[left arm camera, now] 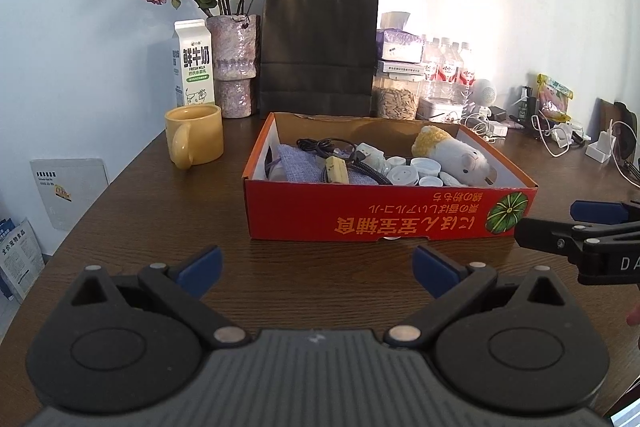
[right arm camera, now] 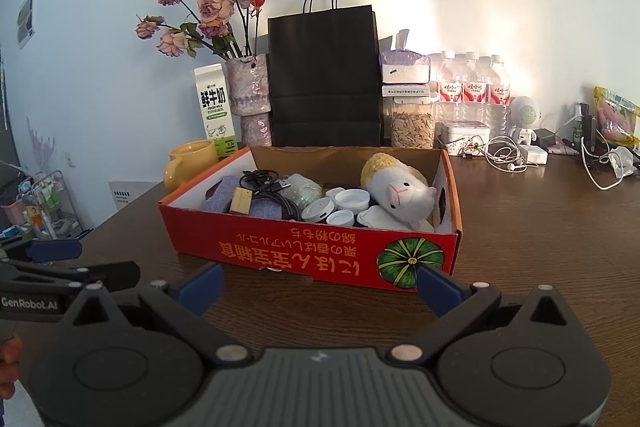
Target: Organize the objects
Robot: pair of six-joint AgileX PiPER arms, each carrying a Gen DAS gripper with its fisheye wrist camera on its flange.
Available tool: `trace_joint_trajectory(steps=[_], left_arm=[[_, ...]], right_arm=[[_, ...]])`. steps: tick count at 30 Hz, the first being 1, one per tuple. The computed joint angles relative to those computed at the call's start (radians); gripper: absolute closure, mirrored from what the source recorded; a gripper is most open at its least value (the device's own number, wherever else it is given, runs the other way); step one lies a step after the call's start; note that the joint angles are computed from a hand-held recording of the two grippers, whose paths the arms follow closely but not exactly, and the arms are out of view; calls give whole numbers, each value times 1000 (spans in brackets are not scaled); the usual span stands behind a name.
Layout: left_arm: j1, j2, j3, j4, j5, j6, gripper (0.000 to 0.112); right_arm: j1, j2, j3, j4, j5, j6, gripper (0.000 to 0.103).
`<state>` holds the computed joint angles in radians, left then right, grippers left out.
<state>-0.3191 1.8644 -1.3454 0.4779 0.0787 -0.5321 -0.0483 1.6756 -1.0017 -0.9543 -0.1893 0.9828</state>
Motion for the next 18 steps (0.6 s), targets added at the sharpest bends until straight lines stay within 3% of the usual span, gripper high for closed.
trace_joint_trajectory(steps=[15,18], left_arm=[[0,-6,6,27,-6,-37,9],[-2,-7,8,97,-8,-107,9]], right_arm=[[1,0,1,6,0,-6,0],[2,1,0,10,1,-10,0]])
